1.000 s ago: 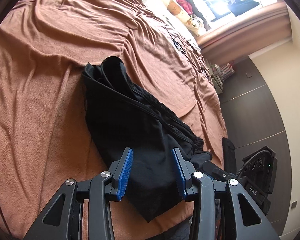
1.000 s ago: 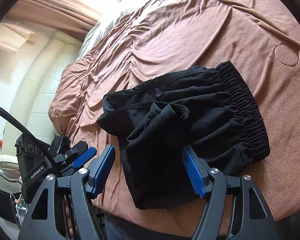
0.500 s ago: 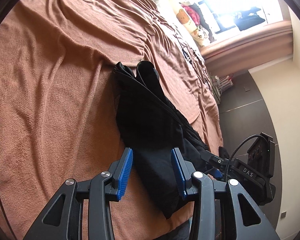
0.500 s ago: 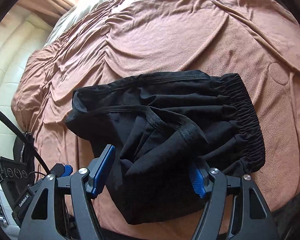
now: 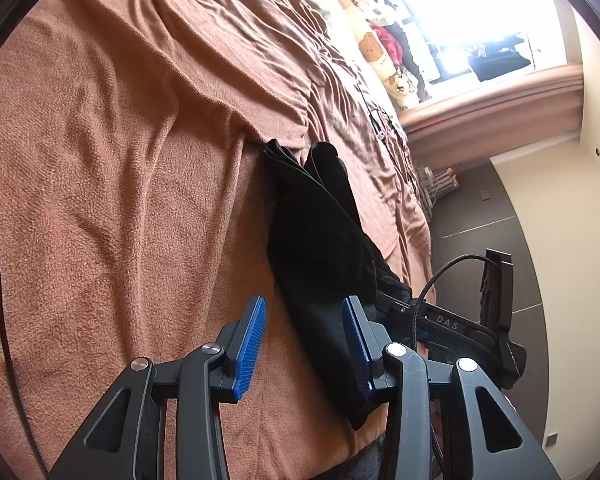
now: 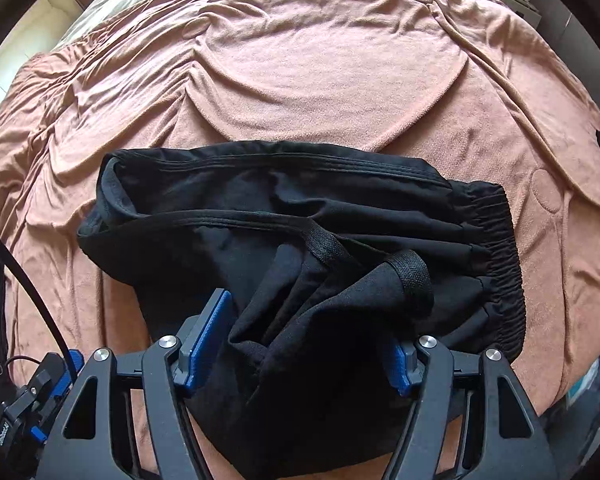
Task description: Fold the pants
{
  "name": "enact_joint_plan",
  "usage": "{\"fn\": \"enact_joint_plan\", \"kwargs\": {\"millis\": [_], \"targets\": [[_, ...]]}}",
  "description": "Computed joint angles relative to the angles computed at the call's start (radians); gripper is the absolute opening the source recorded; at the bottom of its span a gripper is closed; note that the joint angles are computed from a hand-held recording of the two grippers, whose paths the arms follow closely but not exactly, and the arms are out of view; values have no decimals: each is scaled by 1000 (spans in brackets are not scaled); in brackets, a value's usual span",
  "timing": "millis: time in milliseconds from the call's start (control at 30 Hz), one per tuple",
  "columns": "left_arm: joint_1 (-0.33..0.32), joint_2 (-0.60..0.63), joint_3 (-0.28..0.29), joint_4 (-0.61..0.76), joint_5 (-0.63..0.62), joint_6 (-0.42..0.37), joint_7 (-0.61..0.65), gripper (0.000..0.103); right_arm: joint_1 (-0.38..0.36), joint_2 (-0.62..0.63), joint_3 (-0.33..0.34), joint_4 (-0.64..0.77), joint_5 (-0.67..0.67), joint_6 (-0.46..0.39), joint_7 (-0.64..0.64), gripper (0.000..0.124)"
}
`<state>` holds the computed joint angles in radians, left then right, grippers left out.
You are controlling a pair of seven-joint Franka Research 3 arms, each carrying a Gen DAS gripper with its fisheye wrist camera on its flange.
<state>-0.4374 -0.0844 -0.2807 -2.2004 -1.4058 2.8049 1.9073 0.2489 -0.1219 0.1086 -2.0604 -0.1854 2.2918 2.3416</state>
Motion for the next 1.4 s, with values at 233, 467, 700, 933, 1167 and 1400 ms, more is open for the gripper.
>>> {"fn": "enact_joint_plan", "kwargs": {"millis": [233,467,700,933,1167,1400], "targets": [[10,42,-3,45,102,-25,-91,47,-9,-41,-8,-68,-7,76,7,8],[35,129,-20,139,320,-5,-268,78,-28,-174,-1,-236,95,249,-92,6],[79,237,-48,280,571,-44,-459,84,-45,-254,10,-325,178,328,-177,6],[104,380,-66,464,838,-131,-639,85,-64,-297,26,-379,232,380,-239,6],[91,487,-66,610,1076,-229,-787,84,-59,-333,23,-434,289,432,-283,6],[82,535,-73,696,1189,-307,-850,28,-31,-408,-5,-525,385,501,-349,6]]}}
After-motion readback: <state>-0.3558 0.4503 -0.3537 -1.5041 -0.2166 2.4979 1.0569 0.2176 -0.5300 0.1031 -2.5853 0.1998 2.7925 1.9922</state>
